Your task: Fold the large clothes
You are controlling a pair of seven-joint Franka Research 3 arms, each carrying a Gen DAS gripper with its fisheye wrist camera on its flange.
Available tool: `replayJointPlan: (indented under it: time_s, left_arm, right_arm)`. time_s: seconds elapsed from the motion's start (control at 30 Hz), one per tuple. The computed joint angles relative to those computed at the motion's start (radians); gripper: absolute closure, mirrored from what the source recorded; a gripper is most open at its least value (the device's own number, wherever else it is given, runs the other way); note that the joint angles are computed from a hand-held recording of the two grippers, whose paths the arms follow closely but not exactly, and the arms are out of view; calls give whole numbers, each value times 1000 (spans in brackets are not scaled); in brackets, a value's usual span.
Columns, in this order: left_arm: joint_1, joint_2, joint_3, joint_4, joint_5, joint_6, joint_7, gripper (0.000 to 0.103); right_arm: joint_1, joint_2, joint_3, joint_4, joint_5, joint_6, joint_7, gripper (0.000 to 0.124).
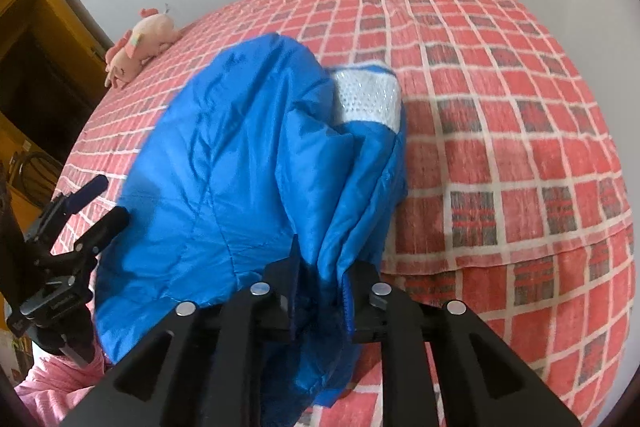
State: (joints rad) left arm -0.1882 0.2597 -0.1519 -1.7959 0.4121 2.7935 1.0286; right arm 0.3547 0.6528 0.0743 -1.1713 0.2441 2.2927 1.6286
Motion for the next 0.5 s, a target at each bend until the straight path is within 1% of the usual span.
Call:
replayJointPlan:
  time_s: [0.13,0.2,0.27,0.37,0.4,0.5]
  left_arm:
    - [34,14,-32,-11,-90,34,57,23]
    - [43,14,-41,-10,-125,31,81,23]
    - [55,0,-56,-23,-167,30,115,24]
    - [63,-34,-53,-57,-201,47,135,24]
    - [63,-48,-48,-72,-204,52,133,24]
    - [77,-83,-53,-108,-247,65,162,24]
  right_arm:
    - [5,-12,-3,-44,0,45,5,104]
    - [13,-23,-10,-49,-17,45,11,102]
    - [21,-43,-20,-58,-39,32,23,96]
    - [60,-99,-52,-89,-124,31,56,95]
    - [63,-113,-53,-97,-138,34,62,95]
    - [76,-177,-47,-146,-180,80,55,95]
